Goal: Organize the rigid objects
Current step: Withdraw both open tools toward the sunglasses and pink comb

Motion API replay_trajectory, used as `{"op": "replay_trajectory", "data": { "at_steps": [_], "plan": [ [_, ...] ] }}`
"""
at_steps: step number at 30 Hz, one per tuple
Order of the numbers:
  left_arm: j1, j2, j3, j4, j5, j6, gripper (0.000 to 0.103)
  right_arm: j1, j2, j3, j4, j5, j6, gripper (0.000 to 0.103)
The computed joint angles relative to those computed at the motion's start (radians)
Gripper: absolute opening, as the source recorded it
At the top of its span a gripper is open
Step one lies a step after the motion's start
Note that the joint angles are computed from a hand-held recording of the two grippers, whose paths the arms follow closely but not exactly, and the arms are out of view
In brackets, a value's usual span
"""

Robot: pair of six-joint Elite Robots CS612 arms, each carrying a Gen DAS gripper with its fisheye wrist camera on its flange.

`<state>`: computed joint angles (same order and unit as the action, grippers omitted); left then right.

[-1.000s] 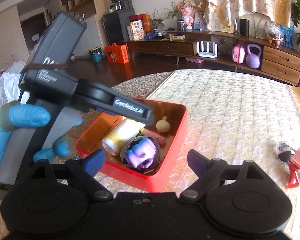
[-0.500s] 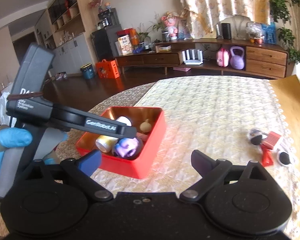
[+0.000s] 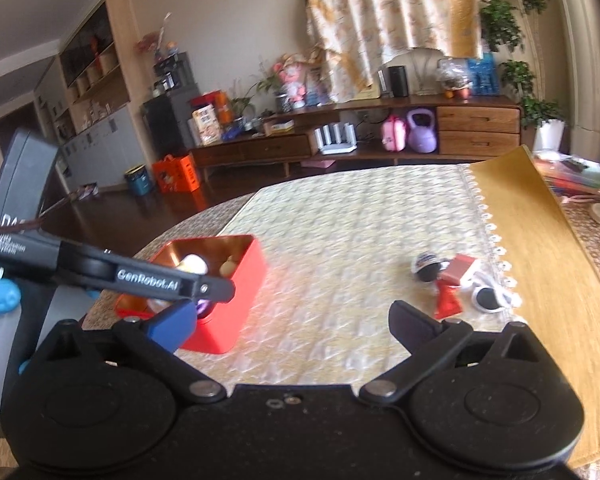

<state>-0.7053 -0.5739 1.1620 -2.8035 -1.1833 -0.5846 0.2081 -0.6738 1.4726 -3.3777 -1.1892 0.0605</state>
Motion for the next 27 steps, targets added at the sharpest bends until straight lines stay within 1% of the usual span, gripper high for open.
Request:
{"op": "replay_trajectory", "data": {
  "at_steps": [4, 9, 12, 15, 16, 18, 21, 23, 25, 27],
  "plan": [
    [-0.009, 0.016, -0.026, -0.01, -0.005, 0.025, 0.083, -0.015, 0.001, 0.012, -0.029, -0.009, 0.018, 0.103],
    [-0.012, 0.042, -0.069, -0.032, -0.043, 0.052, 0.084, -0.033, 0.002, 0.02, -0.04, -0.016, 0.018, 0.103],
    [-0.012, 0.061, -0.103, -0.018, -0.063, 0.054, 0.085, -0.041, 0.004, 0.022, -0.045, -0.021, 0.019, 0.103],
    [-0.011, 0.083, -0.141, -0.001, -0.085, 0.056, 0.091, -0.052, 0.006, 0.022, -0.044, -0.028, 0.02, 0.103],
    [-0.011, 0.09, -0.153, 0.003, -0.084, 0.058, 0.096, -0.056, 0.008, 0.02, -0.043, -0.031, 0.02, 0.103],
    [-0.013, 0.107, -0.183, 0.017, -0.072, 0.058, 0.102, -0.064, 0.011, 0.014, -0.04, -0.038, 0.018, 0.103],
    [-0.013, 0.135, -0.227, 0.02, -0.066, 0.063, 0.102, -0.075, 0.018, 0.004, -0.031, -0.05, 0.004, 0.103],
    [-0.013, 0.155, -0.264, 0.037, -0.059, 0.067, 0.102, -0.081, 0.025, -0.005, -0.025, -0.066, -0.009, 0.103],
    [-0.01, 0.176, -0.301, 0.055, -0.067, 0.064, 0.102, -0.084, 0.031, -0.013, -0.02, -0.088, -0.022, 0.103],
    [-0.008, 0.197, -0.337, 0.058, -0.071, 0.066, 0.102, -0.092, 0.039, -0.026, -0.01, -0.091, -0.026, 0.103]
  ]
}}
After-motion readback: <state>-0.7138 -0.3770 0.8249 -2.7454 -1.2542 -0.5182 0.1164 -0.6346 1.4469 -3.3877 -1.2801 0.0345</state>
